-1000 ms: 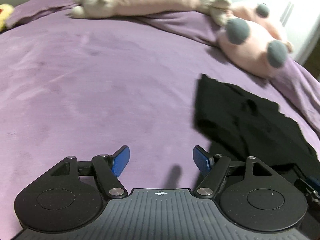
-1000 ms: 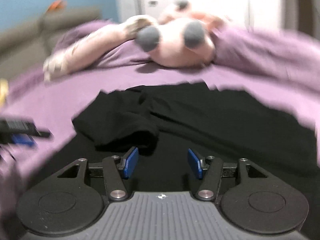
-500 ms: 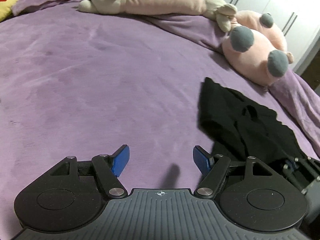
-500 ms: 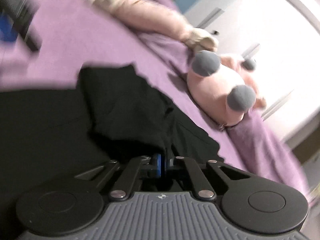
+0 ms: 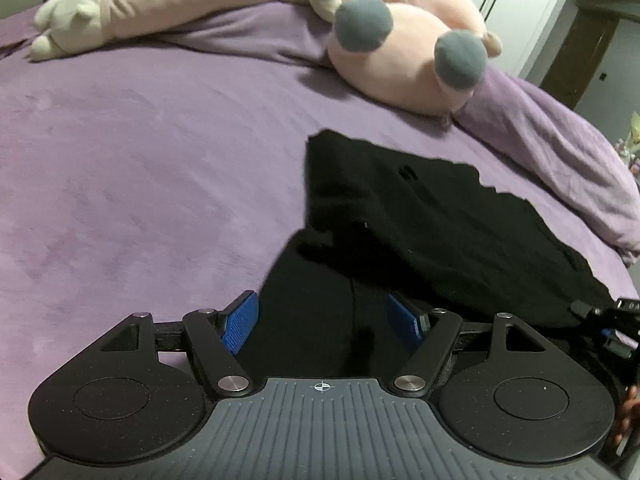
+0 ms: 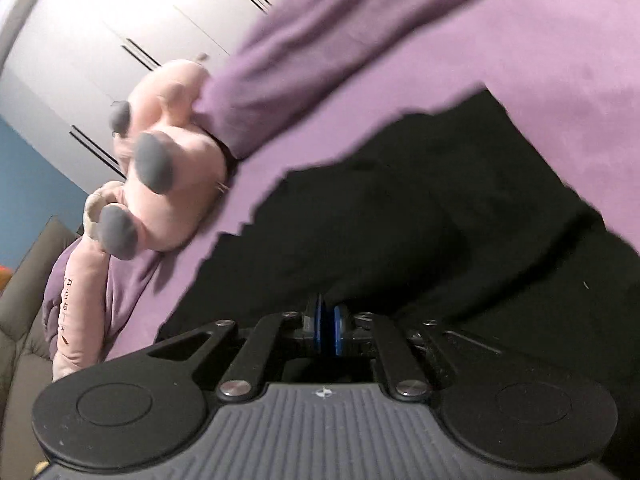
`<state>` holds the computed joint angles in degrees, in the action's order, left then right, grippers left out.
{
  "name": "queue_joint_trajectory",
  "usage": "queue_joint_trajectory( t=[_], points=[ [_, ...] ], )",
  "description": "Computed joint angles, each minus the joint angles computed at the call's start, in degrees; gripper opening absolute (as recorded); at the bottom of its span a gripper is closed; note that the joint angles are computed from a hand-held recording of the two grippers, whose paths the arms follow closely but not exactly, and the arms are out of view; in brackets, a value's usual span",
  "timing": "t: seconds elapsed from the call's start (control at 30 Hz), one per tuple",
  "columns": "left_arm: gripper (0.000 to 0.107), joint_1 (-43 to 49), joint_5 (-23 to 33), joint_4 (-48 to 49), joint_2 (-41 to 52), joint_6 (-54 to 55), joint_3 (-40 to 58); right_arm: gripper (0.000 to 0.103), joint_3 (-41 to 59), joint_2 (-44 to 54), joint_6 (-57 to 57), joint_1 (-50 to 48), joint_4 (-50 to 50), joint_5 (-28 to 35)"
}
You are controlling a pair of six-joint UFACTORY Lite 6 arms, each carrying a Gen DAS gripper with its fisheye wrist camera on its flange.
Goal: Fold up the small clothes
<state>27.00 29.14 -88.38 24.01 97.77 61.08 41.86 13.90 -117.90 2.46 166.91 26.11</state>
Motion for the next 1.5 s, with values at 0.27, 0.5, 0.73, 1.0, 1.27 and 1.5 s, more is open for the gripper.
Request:
queue_joint_trajectory(
  t=[0.27,0.5,0.73,1.0,1.27,1.5],
  points=[
    [0.078,-4.2,-4.9,-4.5,2.8,5.1,3.2,0.014,-2.8,3.2,8.0,-5.6,-4.6,9.4],
    [0.079,-8.6,-9.9,-6.2,6.9,5.1,8.2,0.003,6.1,2.1,8.1,-5.6,-10.1,6.3],
    [0.079,-11.7,-14.2,-9.6,10.7,8.4,12.4,0.003,2.7,-5.6,20.6,-14.8,-16.3,23.0],
    [0.079,-11.3,-17.4,-12.4,13.0,6.8,16.3,0.006,5.3,3.0,3.6,-14.1,-19.3,-4.8],
    [0.079,-10.2,-16.8,-3.4,14.0,-3.8,18.5,0.020,-0.8,-0.4,13.2,-21.4,-28.6,4.2],
    [0.079,-10.1,-17.0,2.2,13.8,-9.0,18.9,0.005,-0.8,-1.1,9.4,-19.6,-26.7,5.7]
  ],
)
